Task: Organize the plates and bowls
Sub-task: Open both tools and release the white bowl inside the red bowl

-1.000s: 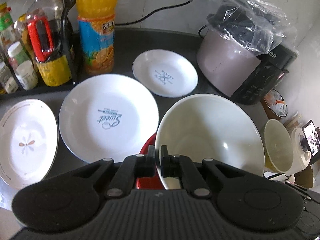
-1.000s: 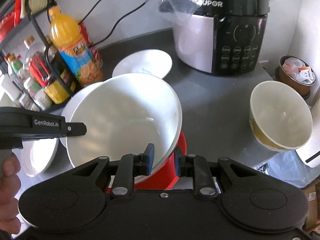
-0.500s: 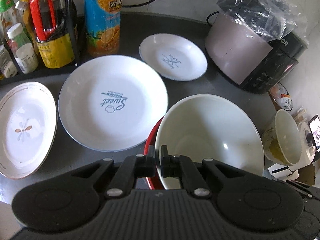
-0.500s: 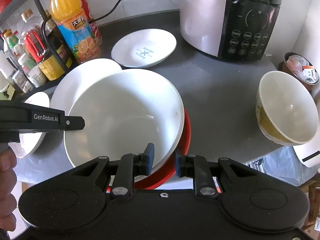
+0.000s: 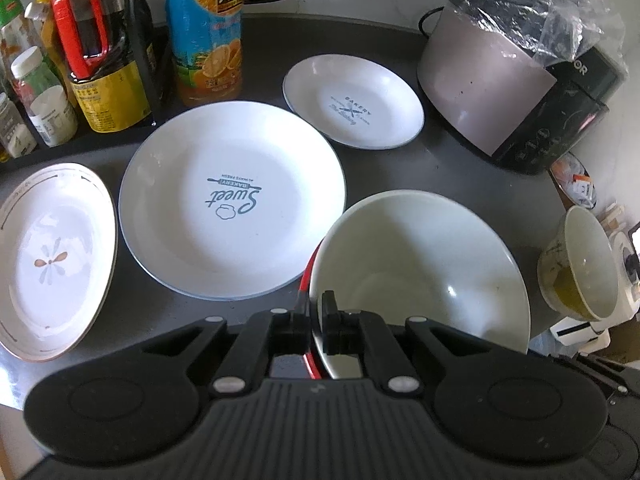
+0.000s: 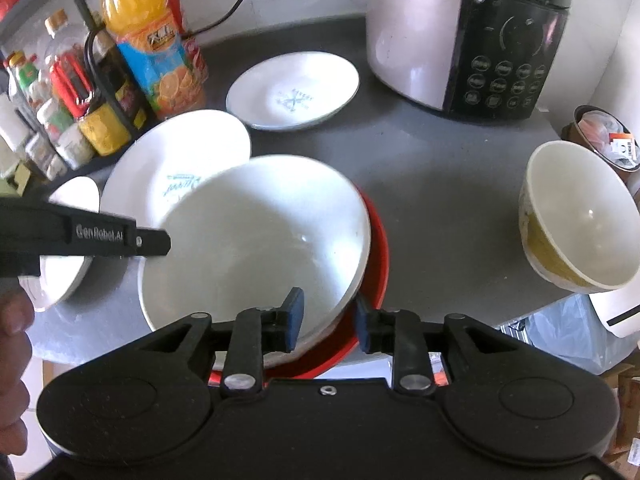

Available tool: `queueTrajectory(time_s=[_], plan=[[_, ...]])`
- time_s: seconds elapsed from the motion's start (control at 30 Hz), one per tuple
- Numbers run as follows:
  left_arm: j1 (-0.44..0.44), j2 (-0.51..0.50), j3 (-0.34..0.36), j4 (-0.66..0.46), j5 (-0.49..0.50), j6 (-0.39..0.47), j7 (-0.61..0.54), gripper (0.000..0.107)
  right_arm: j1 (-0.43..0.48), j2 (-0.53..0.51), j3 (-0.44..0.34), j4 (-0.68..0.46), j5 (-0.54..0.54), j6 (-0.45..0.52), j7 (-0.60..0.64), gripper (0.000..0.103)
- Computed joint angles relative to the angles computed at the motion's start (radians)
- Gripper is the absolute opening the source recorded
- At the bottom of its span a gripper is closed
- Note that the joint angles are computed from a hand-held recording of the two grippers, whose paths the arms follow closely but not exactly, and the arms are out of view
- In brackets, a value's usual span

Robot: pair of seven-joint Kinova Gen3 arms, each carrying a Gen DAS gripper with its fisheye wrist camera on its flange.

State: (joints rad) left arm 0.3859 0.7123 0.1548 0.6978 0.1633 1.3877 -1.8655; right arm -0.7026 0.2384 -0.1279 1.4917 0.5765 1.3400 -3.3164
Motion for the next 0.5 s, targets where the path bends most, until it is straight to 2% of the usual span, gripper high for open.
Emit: queueTrajectory(time_s=[0.1,0.13,0.3,0.4,0.47,0.5], plan=[[0.006,-0.010,-0.002,0.015,-0.013,-0.014,-0.020,0.005,-0.003,-0.001,0.001,-0.004,0.004,0.014,0.000,0.039],[0.005,-0.008,-0.001,0.009,-0.011,-0.008,-0.019,0.005,-0.007,-0.008,0.001,0.001,0.011,0.016,-0.012,0.045],[0.024,0.002,-0.009,-0.046,-0.027,0.024,-0.010,0.008,-0.030,-0.055,-0.019,0.035,0.071,0.037,-0.085,0.058],[0.038,0.003,-0.010,-0.072,-0.036,0.032,-0.015,0.025,-0.020,-0.084,-0.034,0.062,0.078,0.035,-0.114,0.059],[0.049,-0.006,-0.009,-0.067,-0.038,0.015,-0.024,0.044,-0.014,-0.102,-0.045,0.085,0.083,0.032,-0.141,0.060],[0.054,-0.015,-0.008,-0.058,-0.038,0.000,-0.028,0.048,-0.010,-0.114,-0.051,0.100,0.085,0.026,-0.156,0.060]])
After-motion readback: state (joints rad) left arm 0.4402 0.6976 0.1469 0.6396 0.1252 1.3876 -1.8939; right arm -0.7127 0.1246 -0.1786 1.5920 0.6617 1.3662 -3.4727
